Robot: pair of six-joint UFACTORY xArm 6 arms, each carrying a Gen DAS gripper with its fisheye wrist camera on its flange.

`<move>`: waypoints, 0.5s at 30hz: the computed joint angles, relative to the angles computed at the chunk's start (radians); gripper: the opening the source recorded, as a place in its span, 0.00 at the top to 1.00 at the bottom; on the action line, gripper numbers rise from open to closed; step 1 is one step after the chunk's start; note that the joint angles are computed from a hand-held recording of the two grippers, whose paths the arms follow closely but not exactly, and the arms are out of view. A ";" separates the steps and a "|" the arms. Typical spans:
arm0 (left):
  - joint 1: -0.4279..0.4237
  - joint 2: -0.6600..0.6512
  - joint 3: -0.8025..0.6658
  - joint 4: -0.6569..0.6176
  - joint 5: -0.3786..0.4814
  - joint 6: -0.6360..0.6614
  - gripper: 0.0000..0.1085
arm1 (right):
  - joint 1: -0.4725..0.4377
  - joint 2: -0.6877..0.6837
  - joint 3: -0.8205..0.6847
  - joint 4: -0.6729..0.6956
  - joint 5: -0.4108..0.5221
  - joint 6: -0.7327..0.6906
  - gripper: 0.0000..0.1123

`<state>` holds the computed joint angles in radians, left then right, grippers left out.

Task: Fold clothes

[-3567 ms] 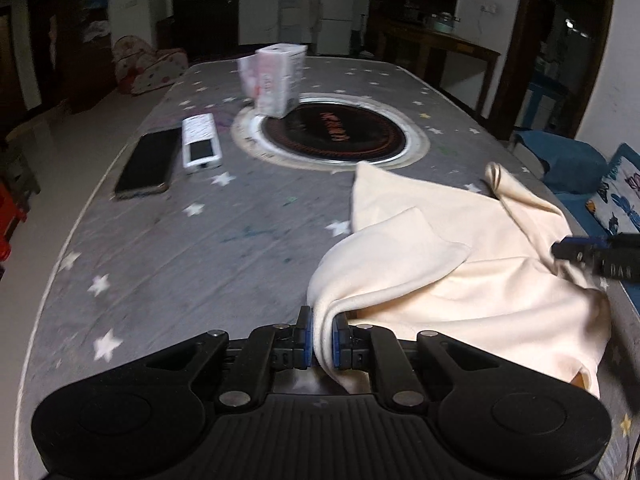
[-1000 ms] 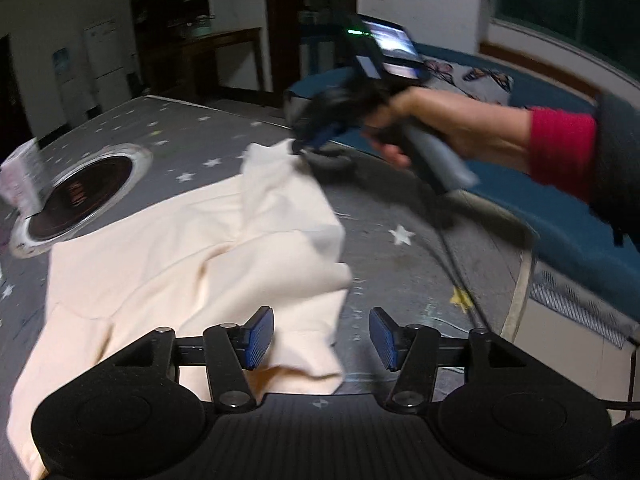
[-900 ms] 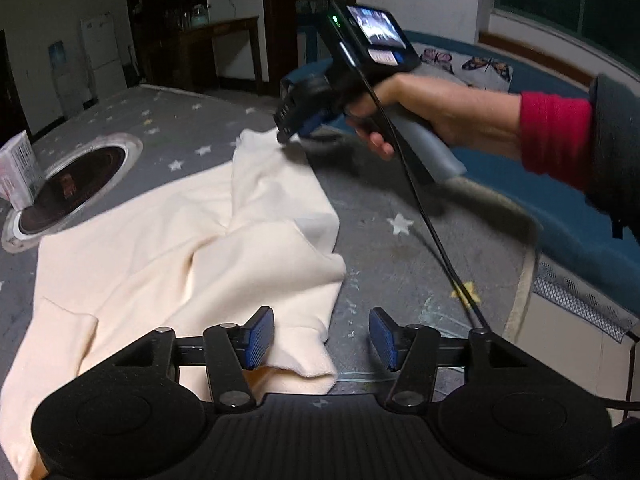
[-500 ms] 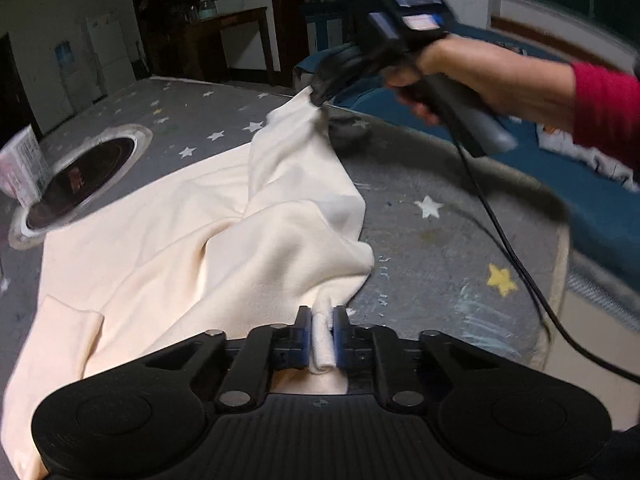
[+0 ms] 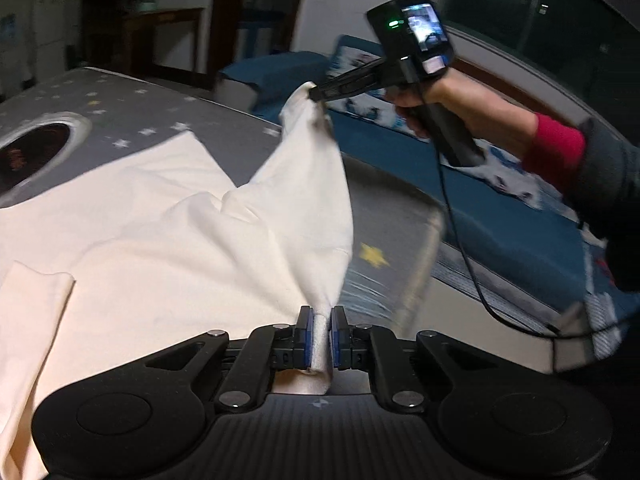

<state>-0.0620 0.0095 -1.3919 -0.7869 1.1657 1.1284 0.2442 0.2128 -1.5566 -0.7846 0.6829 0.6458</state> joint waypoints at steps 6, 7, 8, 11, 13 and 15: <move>0.009 0.017 -0.022 -0.018 0.097 0.029 0.87 | 0.021 0.011 0.005 0.011 0.133 -0.067 0.90; 0.017 0.021 -0.032 -0.030 0.107 0.031 0.86 | 0.025 0.007 0.009 -0.007 0.133 -0.058 0.86; 0.025 0.025 -0.042 -0.040 0.115 0.033 0.82 | 0.029 0.007 0.005 -0.023 0.132 -0.054 0.84; 0.060 0.038 -0.073 -0.066 0.112 0.036 0.69 | 0.030 0.007 -0.011 -0.007 0.087 -0.071 0.83; 0.069 0.045 -0.086 -0.058 0.044 0.010 0.69 | 0.024 0.018 -0.032 0.073 0.037 -0.116 0.83; 0.077 0.080 -0.124 -0.035 -0.037 -0.056 0.69 | 0.016 0.047 -0.072 0.250 -0.004 -0.222 0.83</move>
